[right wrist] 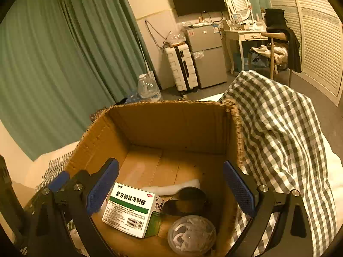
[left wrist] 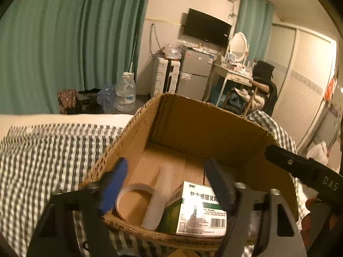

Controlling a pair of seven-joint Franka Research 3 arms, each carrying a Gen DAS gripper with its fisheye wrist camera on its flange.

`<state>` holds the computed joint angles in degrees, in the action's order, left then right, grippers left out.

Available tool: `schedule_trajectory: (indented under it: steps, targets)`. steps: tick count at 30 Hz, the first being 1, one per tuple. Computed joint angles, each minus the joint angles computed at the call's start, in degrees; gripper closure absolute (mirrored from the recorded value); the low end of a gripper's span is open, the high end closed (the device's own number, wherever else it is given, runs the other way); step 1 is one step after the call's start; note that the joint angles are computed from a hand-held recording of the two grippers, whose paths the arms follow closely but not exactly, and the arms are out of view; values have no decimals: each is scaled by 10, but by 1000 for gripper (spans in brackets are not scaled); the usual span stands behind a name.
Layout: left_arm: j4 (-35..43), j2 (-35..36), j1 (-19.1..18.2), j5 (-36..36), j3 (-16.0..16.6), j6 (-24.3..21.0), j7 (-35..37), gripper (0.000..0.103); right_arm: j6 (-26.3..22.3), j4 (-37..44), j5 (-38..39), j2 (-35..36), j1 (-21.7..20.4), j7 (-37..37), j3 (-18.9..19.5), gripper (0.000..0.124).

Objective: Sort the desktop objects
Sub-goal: 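Carry comb and dark case into the cardboard box and release both, then withdraw both grippers from the box back toward the pile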

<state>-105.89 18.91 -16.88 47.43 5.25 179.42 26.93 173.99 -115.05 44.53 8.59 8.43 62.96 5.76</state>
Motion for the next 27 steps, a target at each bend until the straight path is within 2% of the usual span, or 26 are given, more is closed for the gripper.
schedule_trajectory:
  steps: [2, 4, 5, 6, 7, 9, 12, 15, 18, 20, 21, 23, 24, 27]
  targets:
    - [-16, -15, 3, -4, -5, -6, 3, 25, 11, -11, 41, -13, -9, -41, 14, 26]
    - [-42, -40, -20, 42, 27, 0, -44, 24, 23, -26, 77, -28, -9, -86, 19, 26]
    - [-54, -55, -23, 66, 31, 2, -65, 24, 32, -37, 80, -37, -3, -93, 17, 26]
    - [-70, -69, -10, 58, 15, -3, -50, 24, 40, -46, 81, -44, 3, -99, 13, 26]
    - [-91, -91, 4, 55, -2, -8, -39, 24, 45, -65, 59, -57, 13, -76, 6, 26]
    - [-116, -122, -4, 126, 8, -15, -106, 24, 37, -86, 23, -74, 27, -34, -8, 26]
    - [-185, -176, 20, 110, -15, -9, -96, 24, 10, -109, 139, -113, 49, -137, -17, 26]
    - [-260, -236, 45, 108, -30, 3, -109, 24, 22, -155, 183, -165, 86, -195, -32, 26]
    - [-332, -309, 88, 147, -56, 0, -157, 24, 27, -201, 245, -220, 138, -288, -57, 26]
    - [-377, -353, 100, 138, -60, -9, -141, 24, 37, -229, 272, -250, 164, -323, -68, 26]
    - [-398, -372, 94, 118, -51, -10, -116, 24, 41, -237, 279, -257, 173, -332, -73, 26]
    - [-438, -404, 52, 53, -6, -12, -45, 24, 34, -257, 278, -274, 186, -331, -76, 26]
    - [-456, -419, 54, 41, -3, -11, -39, 24, 26, -264, 271, -277, 187, -320, -76, 26]
    - [-506, -457, 108, 36, -39, 1, -64, 24, 24, -276, 289, -283, 208, -333, -83, 26]
